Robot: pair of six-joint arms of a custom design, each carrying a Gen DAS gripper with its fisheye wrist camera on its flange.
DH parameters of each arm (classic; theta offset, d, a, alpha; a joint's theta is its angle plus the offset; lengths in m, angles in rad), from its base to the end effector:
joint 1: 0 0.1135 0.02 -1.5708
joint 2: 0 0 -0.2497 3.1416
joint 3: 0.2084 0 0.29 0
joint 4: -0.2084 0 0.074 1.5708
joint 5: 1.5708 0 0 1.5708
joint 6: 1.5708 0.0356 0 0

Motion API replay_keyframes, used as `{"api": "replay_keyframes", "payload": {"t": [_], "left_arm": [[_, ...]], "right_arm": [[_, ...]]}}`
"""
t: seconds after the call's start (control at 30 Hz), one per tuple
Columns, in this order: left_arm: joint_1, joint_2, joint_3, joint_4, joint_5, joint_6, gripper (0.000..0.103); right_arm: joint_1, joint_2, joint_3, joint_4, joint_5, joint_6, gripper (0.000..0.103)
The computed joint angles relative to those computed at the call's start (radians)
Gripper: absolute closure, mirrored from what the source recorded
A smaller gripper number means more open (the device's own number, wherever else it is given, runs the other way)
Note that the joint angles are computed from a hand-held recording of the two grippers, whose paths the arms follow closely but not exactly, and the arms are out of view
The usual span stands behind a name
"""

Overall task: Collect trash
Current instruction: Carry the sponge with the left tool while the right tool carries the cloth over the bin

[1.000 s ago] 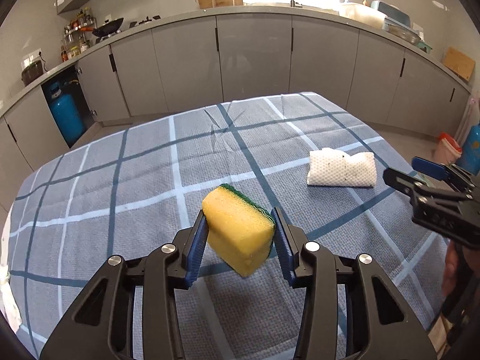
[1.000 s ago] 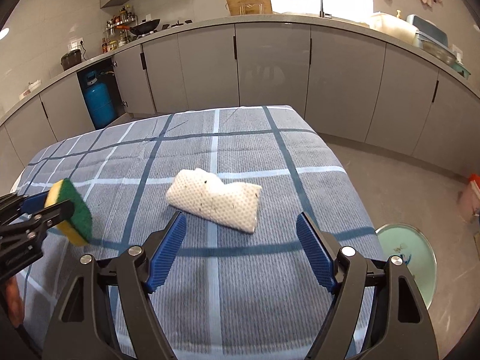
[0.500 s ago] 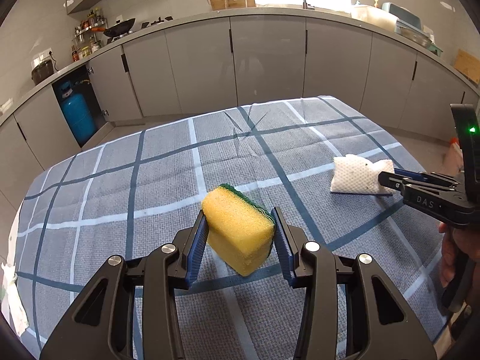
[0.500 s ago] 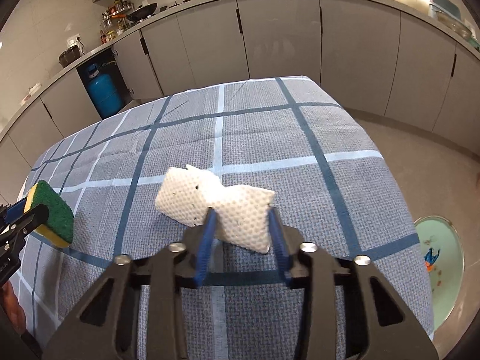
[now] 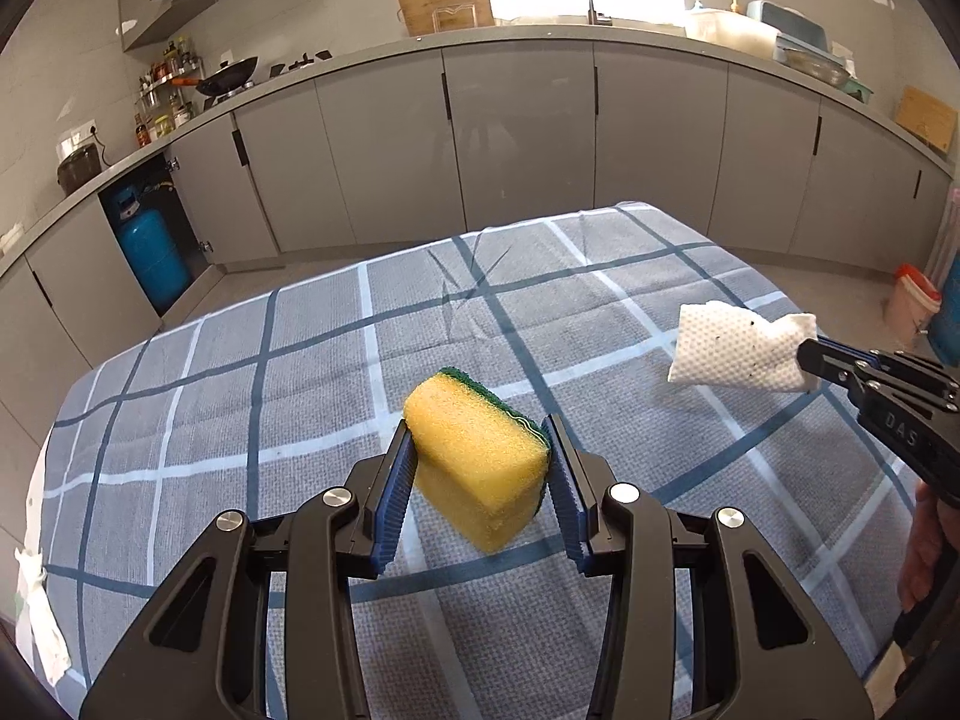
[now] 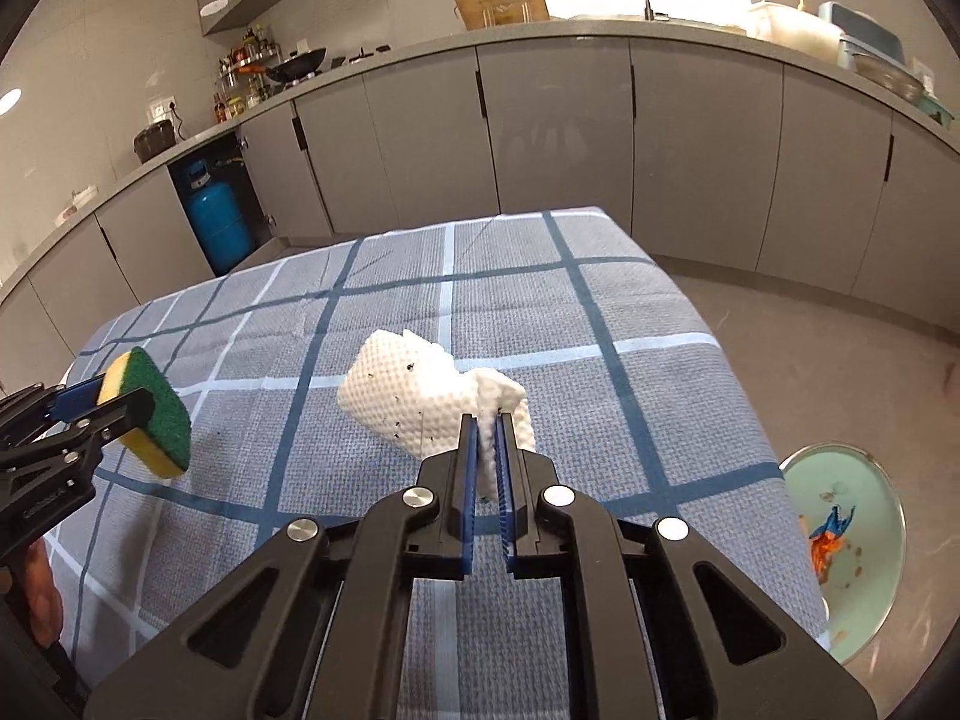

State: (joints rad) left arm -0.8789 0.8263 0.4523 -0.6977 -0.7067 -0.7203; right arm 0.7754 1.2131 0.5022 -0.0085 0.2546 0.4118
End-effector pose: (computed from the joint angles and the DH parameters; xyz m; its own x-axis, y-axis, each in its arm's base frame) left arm 0.1360 -0.1279 0.1606 -0.6765 0.0303 -0.7358 -0.0784 0.9905 0.1128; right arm 0.1979 0.1814 0.1363 -0.6482 -0.0930 -0.7557 -0.3085 0.9395 0.1490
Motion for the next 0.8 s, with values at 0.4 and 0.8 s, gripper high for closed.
{"api": "replay_keyframes", "payload": {"t": [0.4,0.8], "left_arm": [[-0.083,0.189,0.133,0.034,-0.029,-0.021,0.060],[-0.147,0.381,0.285,0.087,-0.050,0.036,0.060]], "right_arm": [[-0.009,-0.353,-0.131,-0.162,0.054,0.023,0.095],[-0.086,-0.628,-0.227,-0.302,0.038,0.029,0.095]]}}
